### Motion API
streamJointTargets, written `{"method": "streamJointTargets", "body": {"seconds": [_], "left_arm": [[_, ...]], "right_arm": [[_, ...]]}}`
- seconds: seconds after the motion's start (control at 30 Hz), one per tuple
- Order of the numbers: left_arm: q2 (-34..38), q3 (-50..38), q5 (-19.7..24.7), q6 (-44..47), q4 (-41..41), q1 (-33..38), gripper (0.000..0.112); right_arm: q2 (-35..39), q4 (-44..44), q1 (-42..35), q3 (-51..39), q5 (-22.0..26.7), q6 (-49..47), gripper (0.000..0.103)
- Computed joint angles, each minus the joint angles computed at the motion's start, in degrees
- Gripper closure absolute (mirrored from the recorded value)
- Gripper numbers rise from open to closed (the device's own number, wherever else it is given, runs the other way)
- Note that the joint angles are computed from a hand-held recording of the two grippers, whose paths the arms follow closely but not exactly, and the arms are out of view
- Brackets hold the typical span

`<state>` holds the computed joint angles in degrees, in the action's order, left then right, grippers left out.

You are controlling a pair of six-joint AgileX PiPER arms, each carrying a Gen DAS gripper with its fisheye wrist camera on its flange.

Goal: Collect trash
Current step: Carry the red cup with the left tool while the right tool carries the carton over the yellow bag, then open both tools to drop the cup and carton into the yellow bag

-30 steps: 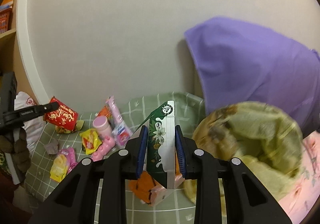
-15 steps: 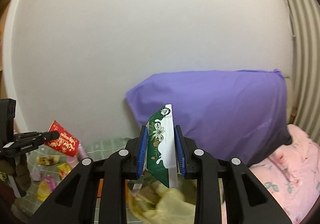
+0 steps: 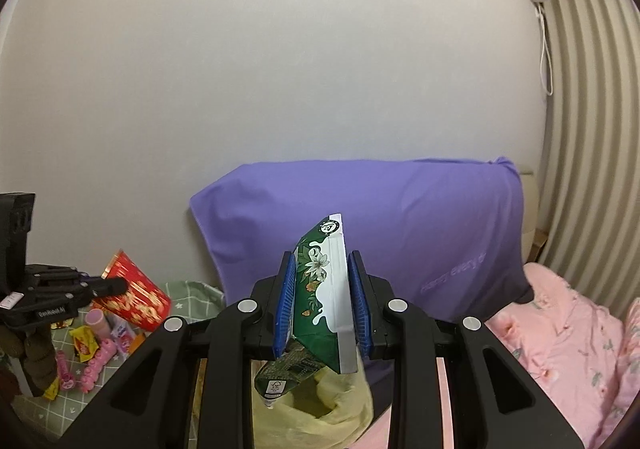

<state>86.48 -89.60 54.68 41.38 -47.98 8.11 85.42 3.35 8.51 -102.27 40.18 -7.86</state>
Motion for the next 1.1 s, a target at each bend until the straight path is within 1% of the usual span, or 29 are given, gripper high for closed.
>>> {"method": "streamJointTargets", "body": {"seconds": [0.07, 0.13, 0.17, 0.2, 0.27, 0.33, 0.4, 0.43, 0.47, 0.53, 0.6, 0.67, 0.77, 0.93, 1.1], "left_arm": [[3.14, -3.00, 1.45, 0.14, -2.24, -1.01, 0.107], [7.86, -6.95, 5.37, 0.61, -7.75, -1.24, 0.107], [11.21, -9.62, 8.04, 0.13, -10.45, -1.64, 0.107], [13.23, -10.99, 8.72, -0.50, -11.16, -2.53, 0.107], [16.89, -13.22, 8.39, -2.75, -8.09, -5.38, 0.107], [20.05, -15.00, 7.64, -5.44, 0.26, -9.32, 0.107], [20.40, -13.50, 4.73, -7.51, 10.80, -13.37, 0.107], [20.07, -11.79, 3.38, -8.01, 14.29, -14.44, 0.107], [19.91, -10.68, 2.75, -8.17, 15.48, -14.66, 0.107], [19.61, -8.43, 2.43, -7.21, 14.26, -13.53, 0.107], [19.97, -8.05, 3.26, -6.16, 12.47, -12.36, 0.106], [21.27, -9.21, 3.74, -5.50, 12.57, -12.16, 0.106], [22.22, -9.86, 4.20, -4.69, 13.38, -12.65, 0.106], [25.40, -13.96, 5.82, -5.63, 13.25, -13.44, 0.106], [28.07, -17.87, 8.20, -6.09, 12.20, -12.78, 0.105]], "right_arm": [[0.34, -1.91, 0.06, -1.08, -0.02, 0.67, 0.077], [0.99, -3.96, 0.17, -2.19, -0.13, 1.76, 0.077], [1.10, -4.79, 0.23, -2.20, -0.44, 2.61, 0.077], [1.51, -4.81, -0.02, -2.52, -0.63, 3.00, 0.077], [1.99, -3.77, -0.84, -2.34, -1.23, 3.53, 0.077], [2.59, -2.73, -1.25, -1.49, -2.06, 3.98, 0.077], [3.76, -1.42, -1.51, -0.50, -2.60, 4.00, 0.077], [4.36, -0.50, -1.63, 0.50, -3.24, 3.82, 0.077], [5.04, 0.28, -1.66, 1.14, -3.66, 3.46, 0.077], [6.96, 1.91, -1.63, 2.69, -4.12, 2.33, 0.077], [9.46, 2.61, -1.26, 3.98, -3.92, 1.82, 0.077], [11.68, 1.26, -0.58, 5.37, -3.99, 2.49, 0.077], [13.14, -0.96, 0.12, 7.58, -4.78, 4.14, 0.077], [12.73, -5.28, 0.39, 10.35, -4.93, 8.50, 0.077], [11.63, -3.31, -0.92, 11.45, -4.03, 7.20, 0.077]]}}
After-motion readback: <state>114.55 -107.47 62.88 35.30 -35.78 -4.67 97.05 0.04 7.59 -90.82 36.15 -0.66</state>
